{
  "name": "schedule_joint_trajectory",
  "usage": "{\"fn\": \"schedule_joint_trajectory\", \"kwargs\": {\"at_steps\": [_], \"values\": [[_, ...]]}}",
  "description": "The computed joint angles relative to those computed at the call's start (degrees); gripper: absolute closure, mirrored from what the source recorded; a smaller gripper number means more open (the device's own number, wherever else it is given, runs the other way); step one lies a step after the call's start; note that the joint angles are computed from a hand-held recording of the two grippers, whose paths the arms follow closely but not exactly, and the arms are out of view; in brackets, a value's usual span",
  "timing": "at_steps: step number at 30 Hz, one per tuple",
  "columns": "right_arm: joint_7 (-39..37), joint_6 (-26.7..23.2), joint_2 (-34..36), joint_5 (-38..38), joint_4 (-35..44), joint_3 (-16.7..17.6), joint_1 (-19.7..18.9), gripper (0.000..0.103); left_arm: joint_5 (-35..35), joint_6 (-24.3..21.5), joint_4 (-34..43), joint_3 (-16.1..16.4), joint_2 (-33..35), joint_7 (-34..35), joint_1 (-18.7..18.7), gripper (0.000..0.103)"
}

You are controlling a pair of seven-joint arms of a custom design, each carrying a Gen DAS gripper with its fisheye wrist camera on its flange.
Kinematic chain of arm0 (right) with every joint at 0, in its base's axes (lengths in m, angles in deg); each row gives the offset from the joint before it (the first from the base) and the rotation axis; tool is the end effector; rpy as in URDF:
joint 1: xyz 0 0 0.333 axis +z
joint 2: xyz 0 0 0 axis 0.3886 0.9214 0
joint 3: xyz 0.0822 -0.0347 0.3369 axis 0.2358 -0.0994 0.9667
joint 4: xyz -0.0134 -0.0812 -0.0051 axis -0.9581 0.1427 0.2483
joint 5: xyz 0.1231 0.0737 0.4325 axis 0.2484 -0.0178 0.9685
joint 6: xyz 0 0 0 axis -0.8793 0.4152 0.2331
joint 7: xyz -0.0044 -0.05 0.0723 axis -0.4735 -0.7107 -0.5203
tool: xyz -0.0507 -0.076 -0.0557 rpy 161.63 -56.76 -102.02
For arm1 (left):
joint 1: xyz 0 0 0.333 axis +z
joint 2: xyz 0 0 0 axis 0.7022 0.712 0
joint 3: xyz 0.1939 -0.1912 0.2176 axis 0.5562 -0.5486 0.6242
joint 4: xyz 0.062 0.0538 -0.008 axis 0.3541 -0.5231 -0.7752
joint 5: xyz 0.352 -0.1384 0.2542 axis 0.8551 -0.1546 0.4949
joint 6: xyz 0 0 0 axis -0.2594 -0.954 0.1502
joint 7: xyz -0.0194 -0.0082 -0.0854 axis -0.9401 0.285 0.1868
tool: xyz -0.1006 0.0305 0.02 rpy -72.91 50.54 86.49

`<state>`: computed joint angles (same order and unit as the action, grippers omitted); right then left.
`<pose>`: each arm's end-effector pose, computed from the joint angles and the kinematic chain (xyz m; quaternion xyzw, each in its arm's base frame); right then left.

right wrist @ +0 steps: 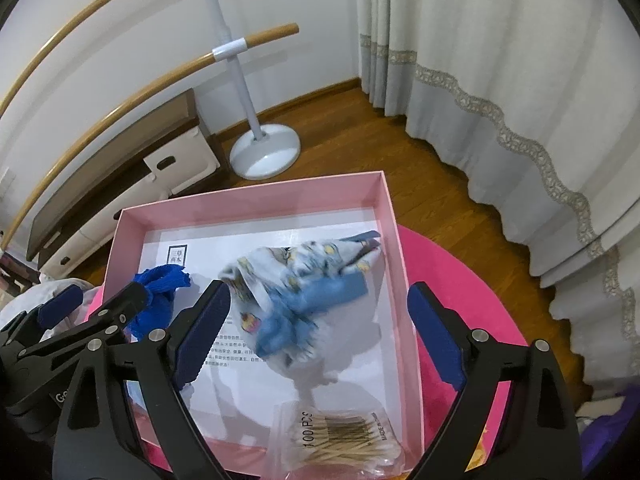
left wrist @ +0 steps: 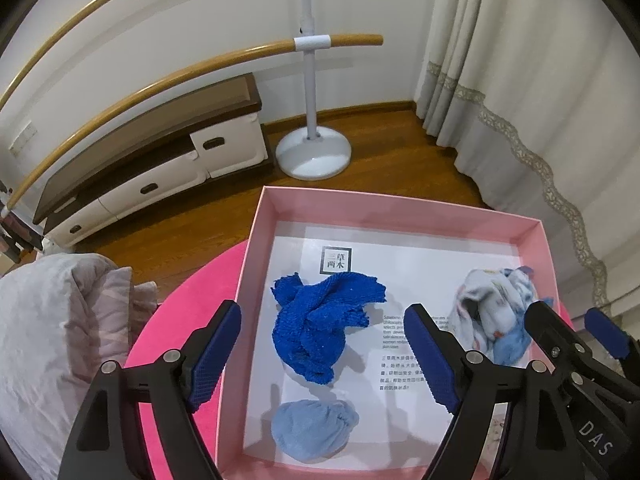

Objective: Organize soft objects
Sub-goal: 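Open both grippers to drop the knit toy and pouch into the box, then withdraw both grippers back from the pink box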

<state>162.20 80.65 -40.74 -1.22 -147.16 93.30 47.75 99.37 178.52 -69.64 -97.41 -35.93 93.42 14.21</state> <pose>0.3551 0.3197 0.4707 -0.5269 0.8190 -0.1528 0.1682 0.5345 -0.5057 0.4765 -0.5831 0.7722 -0.1988 0.1556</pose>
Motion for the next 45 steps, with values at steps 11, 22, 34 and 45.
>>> {"fn": "schedule_joint_trajectory", "kwargs": {"at_steps": [11,22,34,45], "values": [[2.01,-4.18,-2.74,-3.67,1.52,2.41,-0.04,0.014,3.7,3.32,-6.78,-1.08,-6.94,-3.8,0.29,0.022],[3.54,-8.66,-8.16,-6.43,2.8,5.29,1.4,0.014,5.97,7.1,-18.76,-4.9,-20.12,-8.71,2.97,0.022],[7.96,-13.36,-15.58,-13.07,3.78,11.93,1.77,0.007,5.33,17.14,-35.21,-11.25,-40.01,-12.67,8.82,0.01],[10.34,-16.98,-18.74,-15.17,5.04,16.9,1.96,0.002,-1.9,21.61,-47.22,-14.27,-54.97,-10.65,9.22,0.0]]}}
